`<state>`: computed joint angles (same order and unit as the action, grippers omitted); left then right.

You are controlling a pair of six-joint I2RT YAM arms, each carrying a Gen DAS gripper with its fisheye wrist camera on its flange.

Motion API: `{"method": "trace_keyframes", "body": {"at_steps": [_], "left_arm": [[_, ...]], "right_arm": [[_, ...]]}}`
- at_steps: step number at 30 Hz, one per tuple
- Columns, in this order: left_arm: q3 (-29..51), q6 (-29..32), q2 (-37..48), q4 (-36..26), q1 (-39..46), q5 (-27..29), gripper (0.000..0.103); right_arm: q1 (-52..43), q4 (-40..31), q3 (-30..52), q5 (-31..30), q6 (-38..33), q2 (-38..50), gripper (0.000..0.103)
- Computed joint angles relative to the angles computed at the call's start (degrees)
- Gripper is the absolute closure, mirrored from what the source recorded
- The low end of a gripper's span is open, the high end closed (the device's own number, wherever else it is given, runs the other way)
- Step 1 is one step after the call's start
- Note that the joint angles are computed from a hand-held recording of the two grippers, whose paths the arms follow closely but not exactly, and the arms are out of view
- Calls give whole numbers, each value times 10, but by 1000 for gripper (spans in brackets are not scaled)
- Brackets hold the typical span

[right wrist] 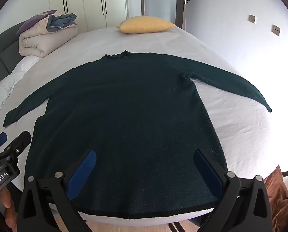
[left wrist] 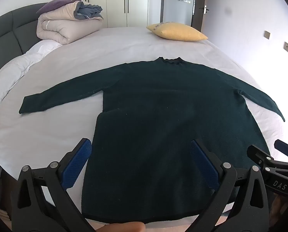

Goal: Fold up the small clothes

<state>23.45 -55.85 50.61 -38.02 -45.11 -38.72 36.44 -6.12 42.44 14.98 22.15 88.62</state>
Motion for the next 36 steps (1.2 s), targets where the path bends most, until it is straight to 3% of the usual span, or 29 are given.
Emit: {"method": "trace_keyframes", "body": {"at_steps": [15,22,36], "left_arm": [[0,-42,43,14,-31,-10,0],[-16,5,12,29,10,12,0],[-11,7,16,29,14,16,0]], "right_arm": [[7,11,4,12,-1,13,0],[7,10,-4,11,-4,5,0],[9,13,-6,12,-3,8,0]]}}
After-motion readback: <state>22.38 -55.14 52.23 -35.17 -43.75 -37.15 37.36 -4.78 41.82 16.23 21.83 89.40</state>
